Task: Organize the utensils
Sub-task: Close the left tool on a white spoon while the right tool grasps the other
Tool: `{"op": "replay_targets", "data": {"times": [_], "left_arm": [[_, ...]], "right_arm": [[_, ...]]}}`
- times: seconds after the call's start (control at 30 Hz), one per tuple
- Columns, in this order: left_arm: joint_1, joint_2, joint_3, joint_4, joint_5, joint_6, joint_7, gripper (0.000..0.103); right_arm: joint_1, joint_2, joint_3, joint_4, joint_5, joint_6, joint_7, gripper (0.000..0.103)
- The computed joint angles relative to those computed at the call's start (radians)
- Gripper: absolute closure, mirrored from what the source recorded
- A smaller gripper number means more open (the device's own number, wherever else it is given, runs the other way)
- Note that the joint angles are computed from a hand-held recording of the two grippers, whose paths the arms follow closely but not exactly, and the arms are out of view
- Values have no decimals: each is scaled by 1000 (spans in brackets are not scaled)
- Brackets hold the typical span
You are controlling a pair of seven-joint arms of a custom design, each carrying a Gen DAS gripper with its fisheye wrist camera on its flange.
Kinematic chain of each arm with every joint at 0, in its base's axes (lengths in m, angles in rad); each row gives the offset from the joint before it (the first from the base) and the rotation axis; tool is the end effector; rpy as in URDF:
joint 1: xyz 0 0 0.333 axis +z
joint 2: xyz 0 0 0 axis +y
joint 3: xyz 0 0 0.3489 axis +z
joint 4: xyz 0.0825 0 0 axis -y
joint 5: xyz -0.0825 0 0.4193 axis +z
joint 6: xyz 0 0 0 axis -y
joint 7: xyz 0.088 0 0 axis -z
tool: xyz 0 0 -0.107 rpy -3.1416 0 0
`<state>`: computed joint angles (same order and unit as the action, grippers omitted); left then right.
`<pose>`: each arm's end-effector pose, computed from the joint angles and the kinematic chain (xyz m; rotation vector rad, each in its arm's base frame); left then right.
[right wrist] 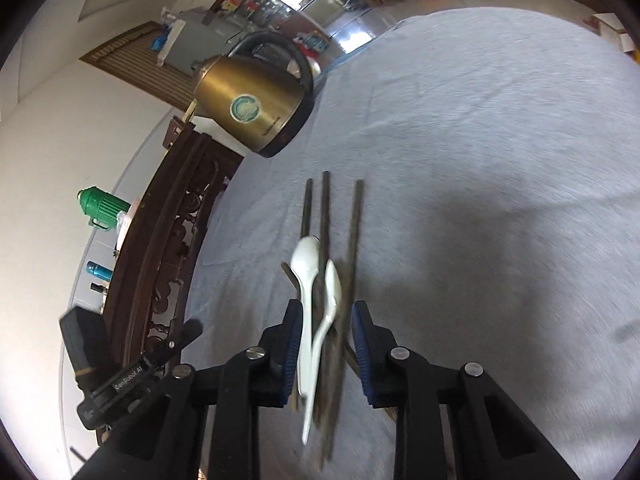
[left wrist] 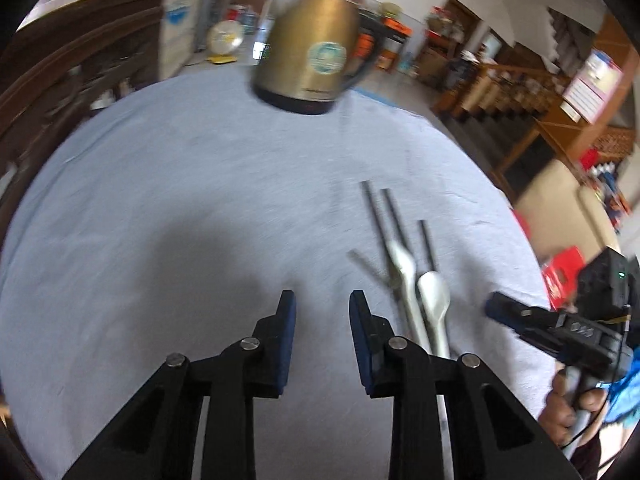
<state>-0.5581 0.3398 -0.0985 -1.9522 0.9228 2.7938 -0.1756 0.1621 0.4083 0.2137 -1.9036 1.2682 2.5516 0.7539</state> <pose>0.5190 -0.4408 0.3565 -2.2175 1.6282 -0.8883 0.6443 0.2295 0.3128 -1.7161 1.5083 0.3894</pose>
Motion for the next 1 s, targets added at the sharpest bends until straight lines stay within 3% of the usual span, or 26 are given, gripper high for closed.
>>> {"op": "replay_targets", "data": {"times": [0.2, 0.37, 0.43, 0.57, 0.7, 0.83, 1.0], "left_arm": [[103, 158, -90, 168, -248, 81, 343, 75], [164, 257, -163, 267, -424, 73, 540, 75], [174, 282, -177, 291, -474, 59, 589, 75], [153, 319, -166, 336, -532, 40, 658, 75], [110, 335, -125, 366, -573, 32, 689, 83], [42, 325, -50, 368, -588, 24, 693, 86], [21, 271, -21, 277, -636, 84, 713, 99]], "right_arm": [[13, 81, 8, 94, -103, -14, 84, 80], [13, 128, 25, 147, -176, -24, 137, 80], [22, 145, 27, 166, -225, -19, 164, 86], [33, 146, 33, 165, -302, 18, 189, 94], [24, 144, 52, 154, -339, 57, 195, 98], [-23, 121, 96, 116, -265, 92, 130, 100], [-56, 70, 99, 60, -152, 101, 52, 100]]}}
